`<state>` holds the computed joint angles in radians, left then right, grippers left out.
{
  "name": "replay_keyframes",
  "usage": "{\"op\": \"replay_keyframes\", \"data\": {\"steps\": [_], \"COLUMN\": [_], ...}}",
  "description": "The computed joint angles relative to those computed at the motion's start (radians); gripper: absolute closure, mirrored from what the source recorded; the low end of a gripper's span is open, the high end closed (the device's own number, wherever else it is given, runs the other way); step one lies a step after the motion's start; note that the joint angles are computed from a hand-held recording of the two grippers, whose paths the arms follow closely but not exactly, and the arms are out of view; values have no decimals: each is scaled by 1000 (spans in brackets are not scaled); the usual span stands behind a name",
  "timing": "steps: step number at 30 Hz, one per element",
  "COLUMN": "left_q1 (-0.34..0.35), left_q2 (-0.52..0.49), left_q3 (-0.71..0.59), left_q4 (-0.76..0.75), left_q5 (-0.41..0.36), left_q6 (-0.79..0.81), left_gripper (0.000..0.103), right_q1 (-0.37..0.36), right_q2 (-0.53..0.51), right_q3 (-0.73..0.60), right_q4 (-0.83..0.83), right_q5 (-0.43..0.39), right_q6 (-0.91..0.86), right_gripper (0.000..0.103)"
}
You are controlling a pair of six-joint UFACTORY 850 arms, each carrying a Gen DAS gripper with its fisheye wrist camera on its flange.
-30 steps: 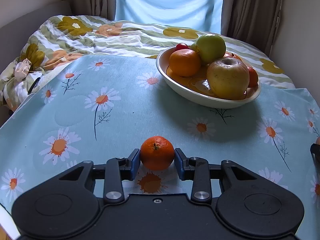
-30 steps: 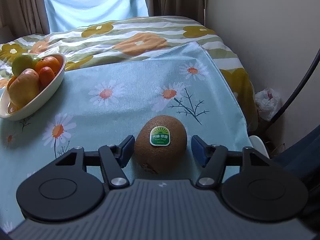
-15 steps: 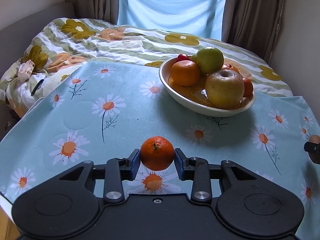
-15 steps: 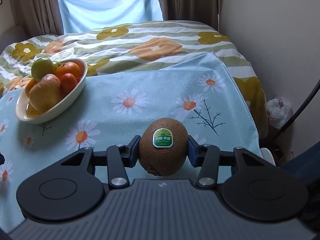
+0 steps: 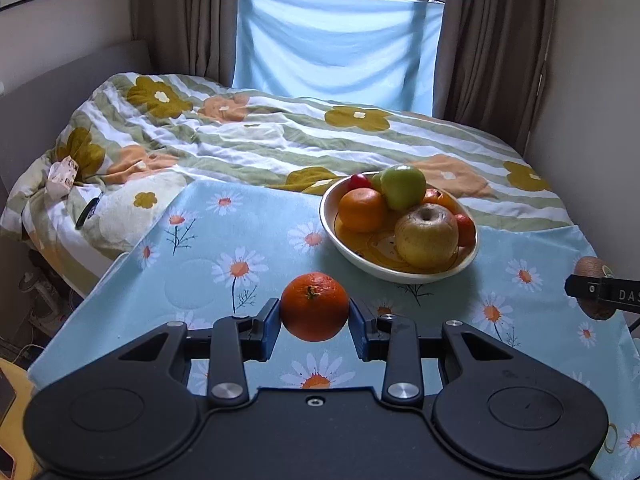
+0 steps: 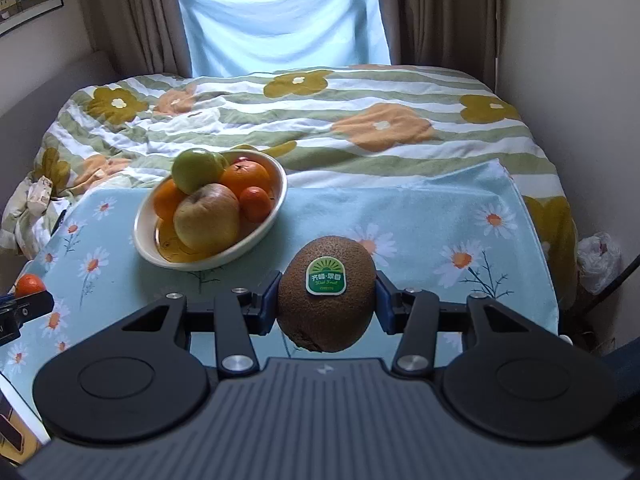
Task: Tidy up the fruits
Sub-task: 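Carry the mandarin and the kiwi over the white bowl with both tools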
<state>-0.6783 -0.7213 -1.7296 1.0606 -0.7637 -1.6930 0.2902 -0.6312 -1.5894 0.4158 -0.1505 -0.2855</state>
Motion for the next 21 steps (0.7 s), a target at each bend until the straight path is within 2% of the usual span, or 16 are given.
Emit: {"op": "replay_keyframes", "data": {"steps": [5, 9, 12, 15, 21], "left_q1": [17, 46, 79, 115, 182], "left_q2": [31, 41, 33, 14, -60], "left_q3": [10, 6, -12, -42, -138], "left_q4": [12, 16, -10, -64, -269], "left_q5": [32, 83, 137, 199, 307], "left_q6": [70, 153, 250, 370, 693], "left_gripper": [63, 63, 63, 63, 63], "right_q1": [27, 51, 70, 91, 131], "right_q2": [4, -7, -26, -53, -118], "right_q3": [-39, -79, -117, -162, -259], "right_q4": [25, -64, -170, -355, -694], "right_q5": [-36, -48, -64, -87, -151], "right_q6": [-10, 112, 260, 474, 902], "right_gripper": [41, 41, 41, 41, 41]}}
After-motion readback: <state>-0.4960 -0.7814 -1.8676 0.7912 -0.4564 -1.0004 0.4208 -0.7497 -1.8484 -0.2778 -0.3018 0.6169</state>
